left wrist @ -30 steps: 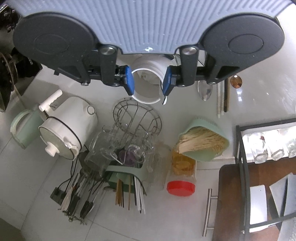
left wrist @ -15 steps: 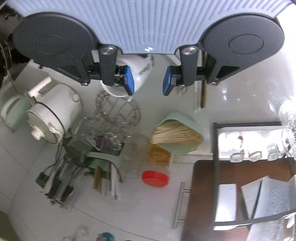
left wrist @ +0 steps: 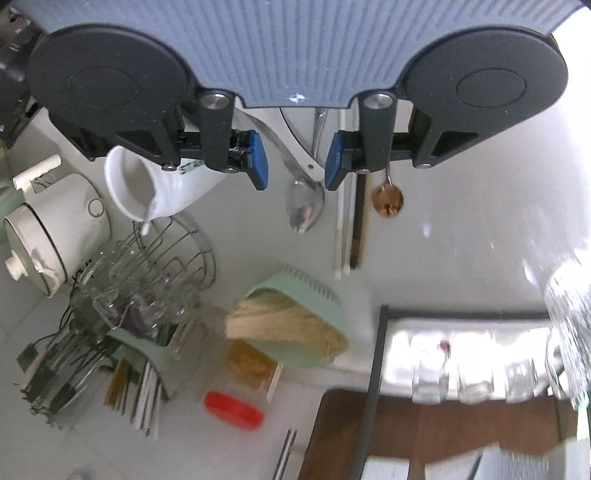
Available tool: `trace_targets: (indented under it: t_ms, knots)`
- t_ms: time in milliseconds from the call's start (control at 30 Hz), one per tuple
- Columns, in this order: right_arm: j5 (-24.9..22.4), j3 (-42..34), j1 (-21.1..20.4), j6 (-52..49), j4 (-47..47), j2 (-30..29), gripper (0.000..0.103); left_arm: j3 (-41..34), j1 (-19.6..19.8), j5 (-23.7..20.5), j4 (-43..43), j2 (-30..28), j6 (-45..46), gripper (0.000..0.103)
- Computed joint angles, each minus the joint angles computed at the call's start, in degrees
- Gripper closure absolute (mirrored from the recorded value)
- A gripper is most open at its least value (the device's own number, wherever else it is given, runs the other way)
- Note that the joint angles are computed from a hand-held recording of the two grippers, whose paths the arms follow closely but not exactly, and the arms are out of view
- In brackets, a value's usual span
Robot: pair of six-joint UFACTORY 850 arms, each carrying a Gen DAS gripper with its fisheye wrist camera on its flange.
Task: Organize utensils
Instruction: 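Move the left tool back down to the remaining utensils, then grasp the second white ceramic spoon with the left tool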
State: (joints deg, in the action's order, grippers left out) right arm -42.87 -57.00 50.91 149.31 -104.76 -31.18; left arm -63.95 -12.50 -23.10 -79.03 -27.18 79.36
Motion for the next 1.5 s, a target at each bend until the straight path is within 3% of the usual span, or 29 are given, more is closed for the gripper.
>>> trace_targets:
  t_ms: [400, 667, 867, 1267, 1367, 1500]
  knots:
    - [-1.26, -0.87, 0.19, -0.90, 2.88, -0.74, 0.013, -10.68, 0.06, -10.02, 19.56, -11.21, -26.70, 0.065]
    - [-1.46, -1.17, 0.35, -1.48, 3.66, -0.88, 0.013, -13.51, 0.85, -13.91, 21.25, -14.79, -33.83, 0.065]
    - [-1.64, -0.94, 0.36, -1.13, 2.95, -0.86, 0.013, -13.77, 0.07, -13.03, 19.87, -15.19, -35.74, 0.065]
    - [-2.74, -0.88, 1.03, -0.28, 3.85, -1.07, 0.013, -15.65, -3.86, -4.53, 27.37, -15.14, -49.73, 0.065]
    - [-2.89, -0.94, 1.05, -0.04, 3.90, -1.12, 0.013, -15.80, -4.58, -3.03, 30.86, -15.07, -52.41, 0.072]
    - [-2.94, -0.83, 1.01, 0.22, 3.44, -1.11, 0.013, -14.91, -4.51, -1.85, 29.53, -14.61, -48.82, 0.075]
